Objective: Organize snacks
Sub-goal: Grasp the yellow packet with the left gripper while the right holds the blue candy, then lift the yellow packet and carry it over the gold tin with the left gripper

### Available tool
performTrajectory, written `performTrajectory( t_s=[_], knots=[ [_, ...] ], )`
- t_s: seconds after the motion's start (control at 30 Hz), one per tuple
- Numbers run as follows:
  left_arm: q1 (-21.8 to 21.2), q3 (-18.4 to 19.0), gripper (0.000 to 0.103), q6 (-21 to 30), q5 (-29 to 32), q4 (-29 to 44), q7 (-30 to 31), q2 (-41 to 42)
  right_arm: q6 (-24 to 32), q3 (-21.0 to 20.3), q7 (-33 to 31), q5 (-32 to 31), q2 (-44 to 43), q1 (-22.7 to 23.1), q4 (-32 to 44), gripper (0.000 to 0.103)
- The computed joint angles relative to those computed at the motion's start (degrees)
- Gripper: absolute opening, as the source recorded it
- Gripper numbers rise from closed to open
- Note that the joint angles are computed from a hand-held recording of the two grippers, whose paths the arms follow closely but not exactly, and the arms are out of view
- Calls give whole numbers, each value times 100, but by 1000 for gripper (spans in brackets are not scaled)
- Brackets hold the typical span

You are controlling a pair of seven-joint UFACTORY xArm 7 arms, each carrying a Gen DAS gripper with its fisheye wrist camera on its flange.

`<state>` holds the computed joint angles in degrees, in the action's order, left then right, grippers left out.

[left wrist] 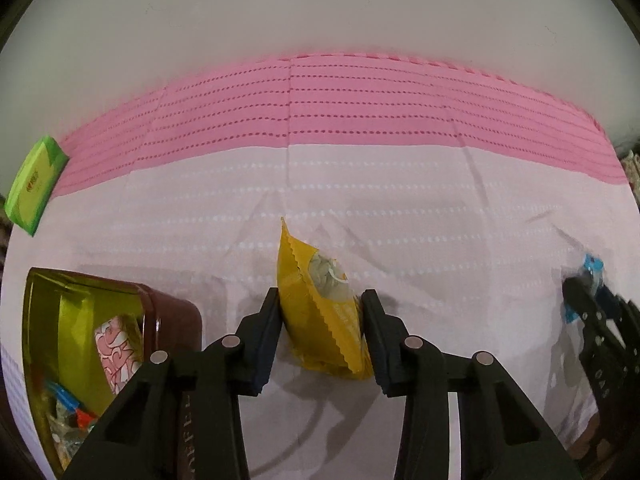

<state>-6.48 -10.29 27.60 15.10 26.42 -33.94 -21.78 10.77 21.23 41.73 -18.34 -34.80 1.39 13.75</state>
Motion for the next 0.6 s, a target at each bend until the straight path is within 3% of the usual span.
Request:
performTrajectory(
  t_s=[0.6],
  knots=[
    [-547,-46,38,709,-639,-528,444,-1197,112,179,246,-200,1,-93,48,29]
  ],
)
